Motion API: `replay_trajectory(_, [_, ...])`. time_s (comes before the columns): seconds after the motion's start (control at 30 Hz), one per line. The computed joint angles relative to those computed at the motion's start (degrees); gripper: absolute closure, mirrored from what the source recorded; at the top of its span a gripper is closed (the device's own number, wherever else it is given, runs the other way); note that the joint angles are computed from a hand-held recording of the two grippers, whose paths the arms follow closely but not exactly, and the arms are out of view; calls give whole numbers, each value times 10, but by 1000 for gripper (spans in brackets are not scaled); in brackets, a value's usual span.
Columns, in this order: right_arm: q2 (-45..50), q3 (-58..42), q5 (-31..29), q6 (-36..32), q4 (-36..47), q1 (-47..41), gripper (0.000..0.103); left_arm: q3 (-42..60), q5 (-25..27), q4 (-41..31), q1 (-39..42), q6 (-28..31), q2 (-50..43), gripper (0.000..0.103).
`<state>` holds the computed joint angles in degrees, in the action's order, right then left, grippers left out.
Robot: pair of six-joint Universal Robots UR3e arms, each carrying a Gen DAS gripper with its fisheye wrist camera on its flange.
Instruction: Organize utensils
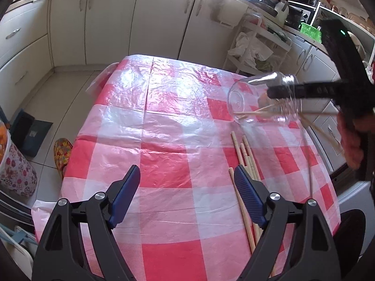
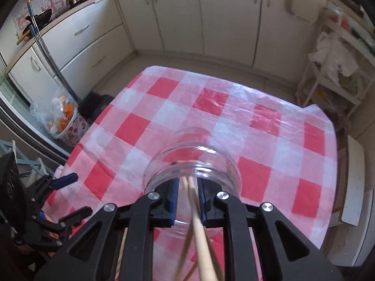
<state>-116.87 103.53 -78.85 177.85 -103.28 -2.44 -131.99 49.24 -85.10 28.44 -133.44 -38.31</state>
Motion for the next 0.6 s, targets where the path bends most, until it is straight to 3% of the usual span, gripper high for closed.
replay_trajectory(0.3, [237, -266, -66, -27, 137, 67, 87, 15, 6, 38, 3, -7, -75, 23])
replay_trajectory(0.6, [459, -603, -75, -58, 359, 72, 78, 24, -6, 57, 14, -17, -115, 22])
